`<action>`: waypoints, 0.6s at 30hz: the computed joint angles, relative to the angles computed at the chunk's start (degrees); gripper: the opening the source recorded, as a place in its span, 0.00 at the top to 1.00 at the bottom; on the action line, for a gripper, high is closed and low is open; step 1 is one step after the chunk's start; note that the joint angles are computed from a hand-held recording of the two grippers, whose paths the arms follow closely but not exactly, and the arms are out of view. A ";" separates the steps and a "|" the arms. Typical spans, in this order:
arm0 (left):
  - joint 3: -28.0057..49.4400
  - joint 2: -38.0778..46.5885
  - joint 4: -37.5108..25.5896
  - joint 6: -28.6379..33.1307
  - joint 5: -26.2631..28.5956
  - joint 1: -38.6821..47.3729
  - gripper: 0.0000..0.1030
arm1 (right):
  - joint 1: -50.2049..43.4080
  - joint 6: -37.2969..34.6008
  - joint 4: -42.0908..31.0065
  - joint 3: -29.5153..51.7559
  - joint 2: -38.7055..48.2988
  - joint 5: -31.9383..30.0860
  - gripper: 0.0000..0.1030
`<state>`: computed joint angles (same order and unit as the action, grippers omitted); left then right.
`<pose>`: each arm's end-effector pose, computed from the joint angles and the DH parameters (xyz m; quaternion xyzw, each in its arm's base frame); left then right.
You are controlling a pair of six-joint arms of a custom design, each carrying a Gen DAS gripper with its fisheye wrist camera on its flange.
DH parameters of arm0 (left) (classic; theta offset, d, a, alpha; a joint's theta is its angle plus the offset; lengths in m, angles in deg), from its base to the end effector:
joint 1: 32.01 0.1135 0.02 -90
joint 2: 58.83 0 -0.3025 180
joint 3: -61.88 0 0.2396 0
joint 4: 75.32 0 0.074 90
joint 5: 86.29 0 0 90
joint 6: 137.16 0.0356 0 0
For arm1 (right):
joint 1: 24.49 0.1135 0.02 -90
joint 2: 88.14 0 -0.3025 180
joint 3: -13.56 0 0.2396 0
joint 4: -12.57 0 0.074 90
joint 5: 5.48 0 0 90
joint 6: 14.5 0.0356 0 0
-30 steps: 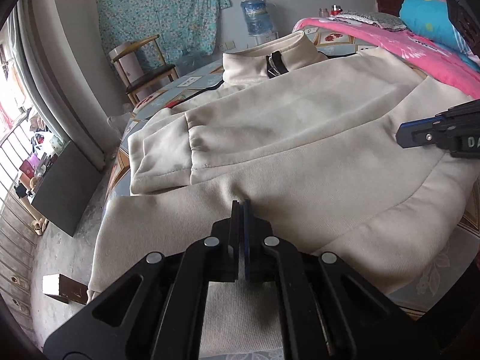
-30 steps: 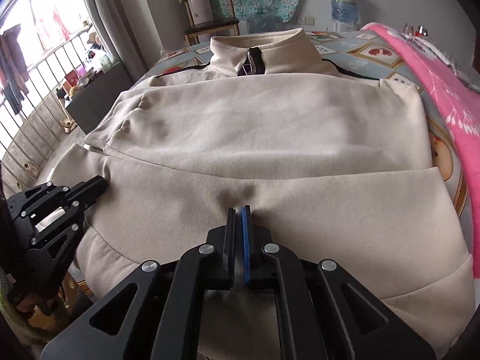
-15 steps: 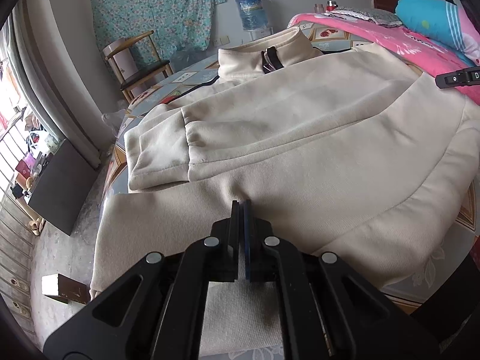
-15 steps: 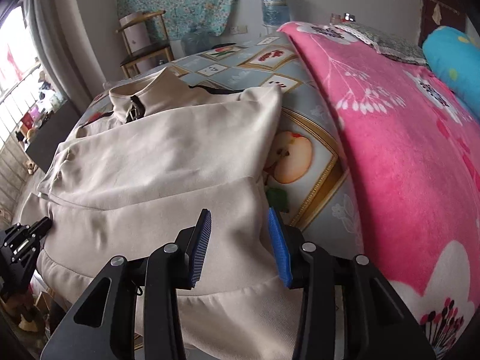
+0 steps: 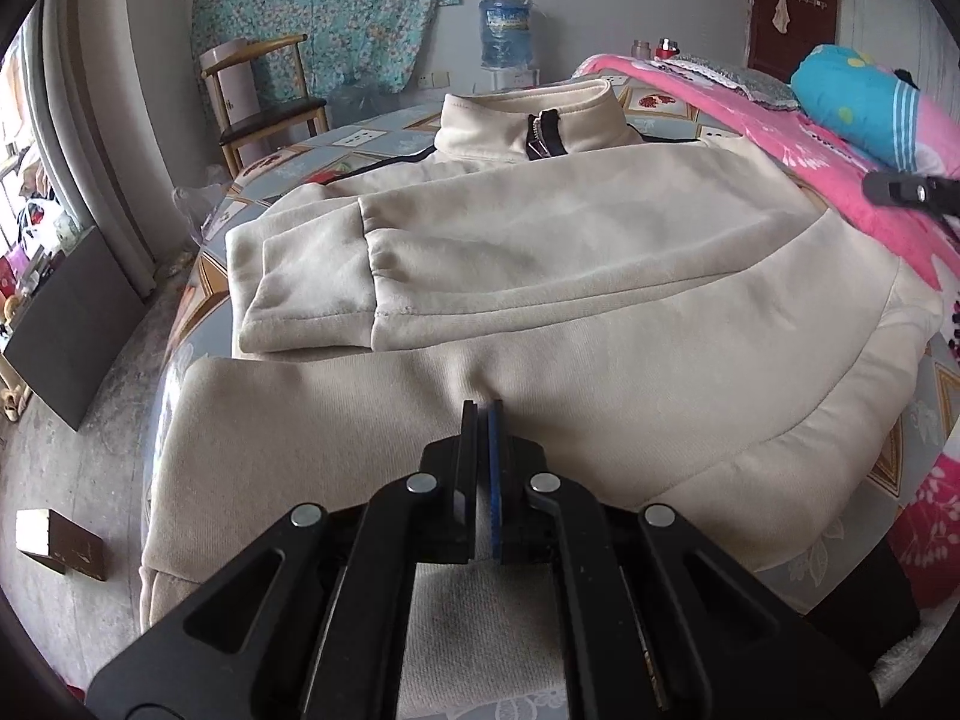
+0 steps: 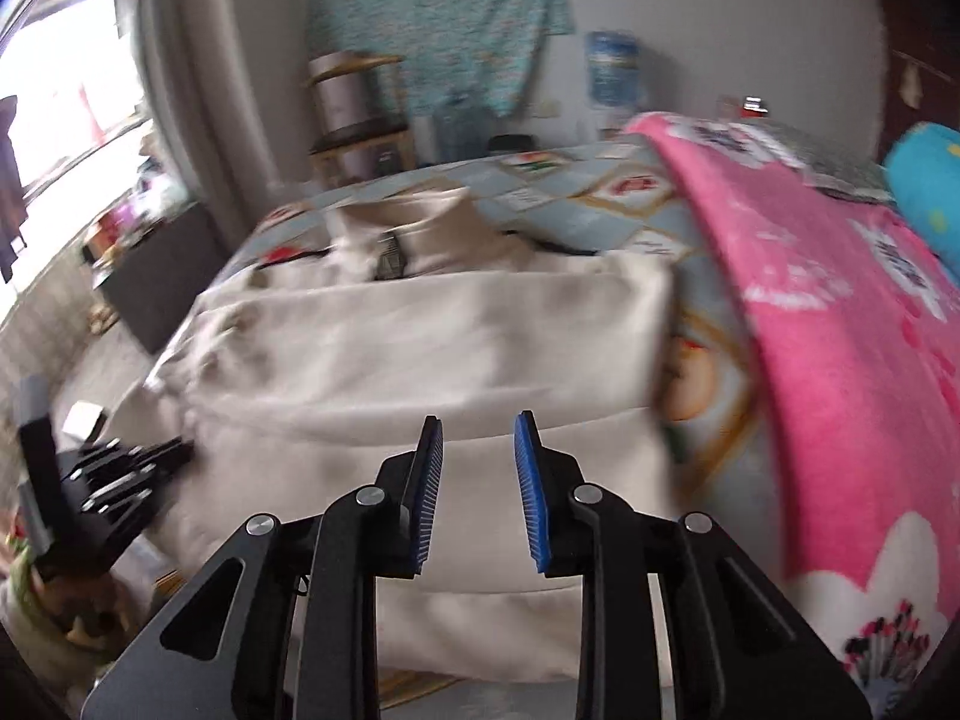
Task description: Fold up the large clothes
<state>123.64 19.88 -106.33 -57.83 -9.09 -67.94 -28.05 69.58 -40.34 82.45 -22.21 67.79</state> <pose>0.2174 -0.1478 0.2596 0.1638 0.9139 -0.0454 0.3685 0.2057 -0.0025 0.3193 -0.0689 0.9283 0.1082 0.3489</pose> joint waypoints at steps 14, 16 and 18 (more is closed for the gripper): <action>-2.71 -5.38 -0.31 -0.79 6.03 9.82 0.91 | 20.81 5.36 10.27 -2.66 13.28 6.43 0.78; -2.75 -4.53 -2.04 -0.34 7.38 15.27 0.99 | 20.97 5.88 10.68 -3.11 13.13 6.34 0.78; -3.81 -5.14 -0.50 0.81 15.23 21.99 0.98 | 21.13 6.23 10.58 -2.90 13.38 6.34 0.78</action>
<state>119.83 14.74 -106.83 -57.01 6.14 -45.95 -6.92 75.81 -29.77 79.55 -8.83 74.14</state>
